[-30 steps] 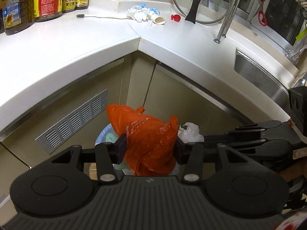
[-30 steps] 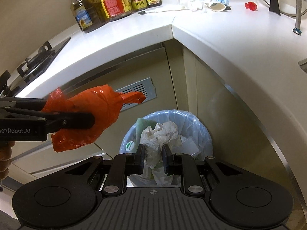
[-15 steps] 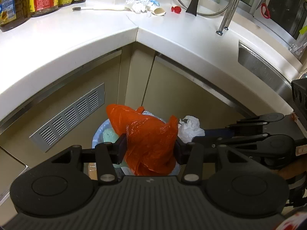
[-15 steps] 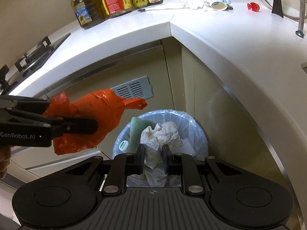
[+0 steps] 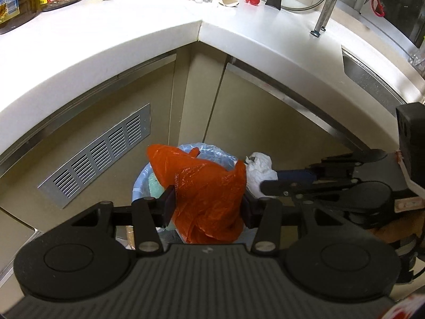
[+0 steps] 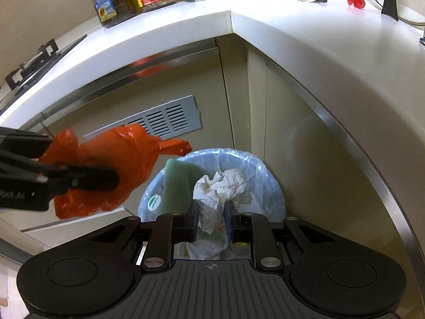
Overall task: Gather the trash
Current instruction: 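Carry the orange bag and tissue down over the wastebasket with both tools, then open the right tool to drop the tissue while the left releases the orange bag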
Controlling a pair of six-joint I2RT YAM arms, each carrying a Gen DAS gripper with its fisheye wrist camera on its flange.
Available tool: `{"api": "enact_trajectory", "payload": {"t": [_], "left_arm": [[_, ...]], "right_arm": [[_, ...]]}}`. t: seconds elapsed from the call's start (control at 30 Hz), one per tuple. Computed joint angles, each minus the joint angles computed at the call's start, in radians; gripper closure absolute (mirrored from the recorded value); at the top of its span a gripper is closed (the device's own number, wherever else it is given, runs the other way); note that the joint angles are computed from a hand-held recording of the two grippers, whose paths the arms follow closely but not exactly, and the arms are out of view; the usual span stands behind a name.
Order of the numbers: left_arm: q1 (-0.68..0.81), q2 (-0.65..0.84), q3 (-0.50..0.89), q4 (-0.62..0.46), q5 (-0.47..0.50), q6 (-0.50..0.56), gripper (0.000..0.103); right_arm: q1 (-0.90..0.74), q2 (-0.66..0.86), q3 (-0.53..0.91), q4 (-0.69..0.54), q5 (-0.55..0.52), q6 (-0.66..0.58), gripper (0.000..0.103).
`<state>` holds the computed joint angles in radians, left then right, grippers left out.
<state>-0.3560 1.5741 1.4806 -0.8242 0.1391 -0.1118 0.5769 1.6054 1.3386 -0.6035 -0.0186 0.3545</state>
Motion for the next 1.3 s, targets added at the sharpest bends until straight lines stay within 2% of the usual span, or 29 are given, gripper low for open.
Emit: {"api": "enact_trajectory", "payload": {"t": [0.07, 0.13, 0.2, 0.27, 0.43, 0.7, 1.1, 1.17, 1.3], "left_arm": [[0.005, 0.004, -0.001, 0.004, 0.005, 0.005, 0.058], [0.007, 0.007, 0.0, 0.006, 0.008, 0.009, 0.058], [0.009, 0.01, 0.001, 0.007, 0.009, 0.015, 0.058], [0.012, 0.016, 0.006, 0.007, 0.013, 0.019, 0.058], [0.012, 0.02, 0.007, 0.004, 0.015, 0.02, 0.058], [0.004, 0.06, 0.019, 0.013, 0.031, 0.03, 0.058], [-0.016, 0.199, 0.094, 0.06, 0.052, 0.085, 0.054], [-0.023, 0.223, 0.11, 0.076, 0.049, 0.092, 0.05], [-0.04, 0.244, 0.112, 0.125, 0.012, 0.11, 0.026]], "right_arm": [[0.002, 0.018, 0.011, 0.008, 0.008, 0.004, 0.083], [0.002, 0.035, 0.016, 0.02, 0.016, 0.005, 0.079], [0.007, 0.043, 0.014, 0.033, 0.043, 0.016, 0.056], [0.012, 0.036, -0.008, 0.077, 0.06, 0.026, 0.051], [0.009, 0.044, 0.009, 0.047, 0.057, 0.032, 0.051], [0.013, 0.064, 0.046, -0.069, 0.083, 0.065, 0.051], [-0.008, 0.041, 0.017, -0.083, 0.075, 0.122, 0.051], [-0.011, 0.036, 0.012, -0.085, 0.075, 0.127, 0.051], [-0.016, 0.03, 0.0, -0.077, 0.072, 0.132, 0.051]]}}
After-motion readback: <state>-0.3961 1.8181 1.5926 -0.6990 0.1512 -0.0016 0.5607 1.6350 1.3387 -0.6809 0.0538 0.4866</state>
